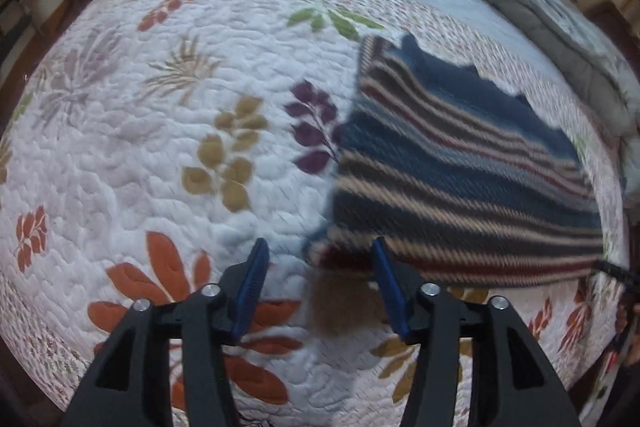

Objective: Fold small clothes

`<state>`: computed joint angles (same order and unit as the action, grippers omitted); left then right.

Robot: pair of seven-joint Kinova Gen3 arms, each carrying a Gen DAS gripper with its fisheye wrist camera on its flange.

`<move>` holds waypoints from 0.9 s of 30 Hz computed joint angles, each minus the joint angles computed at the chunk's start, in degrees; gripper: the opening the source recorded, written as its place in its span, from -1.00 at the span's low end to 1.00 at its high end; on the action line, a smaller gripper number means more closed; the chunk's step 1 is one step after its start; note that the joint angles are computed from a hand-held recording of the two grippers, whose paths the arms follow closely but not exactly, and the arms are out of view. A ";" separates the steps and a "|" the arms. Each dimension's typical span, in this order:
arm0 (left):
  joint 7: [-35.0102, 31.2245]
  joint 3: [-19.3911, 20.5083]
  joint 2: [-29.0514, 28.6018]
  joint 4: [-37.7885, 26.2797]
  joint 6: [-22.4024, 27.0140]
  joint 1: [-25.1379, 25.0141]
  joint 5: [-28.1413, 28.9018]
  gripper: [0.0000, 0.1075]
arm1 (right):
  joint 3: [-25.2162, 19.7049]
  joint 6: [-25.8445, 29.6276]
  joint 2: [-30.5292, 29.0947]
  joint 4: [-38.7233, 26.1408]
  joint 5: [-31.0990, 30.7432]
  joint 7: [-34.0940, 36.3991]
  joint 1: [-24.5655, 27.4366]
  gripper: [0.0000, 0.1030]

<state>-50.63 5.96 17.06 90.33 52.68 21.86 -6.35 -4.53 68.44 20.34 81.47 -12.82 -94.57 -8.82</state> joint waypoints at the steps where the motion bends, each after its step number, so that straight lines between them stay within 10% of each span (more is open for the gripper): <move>1: 1.15 -0.14 0.61 -0.71 0.58 1.25 -1.48 0.12 | 0.04 0.20 0.54 -0.46 0.20 -0.76 -0.47 0.36; 18: -7.55 1.71 8.31 -3.92 -1.03 -5.01 14.00 0.33 | -1.63 3.04 6.16 -4.50 -3.01 2.81 0.13 0.37; 23: 0.21 -1.13 10.11 -8.57 3.21 -0.45 9.95 -0.44 | -1.67 2.74 6.06 -4.60 -4.22 3.47 -0.06 -0.49; 27: 3.79 -0.85 8.51 -7.52 2.79 -0.35 9.94 -0.65 | -1.99 1.99 4.11 -2.91 -5.42 4.56 0.62 -0.56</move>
<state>-46.84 5.11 25.57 82.81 55.48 21.51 3.59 -6.52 70.44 24.45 78.55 -18.24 -90.01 -8.20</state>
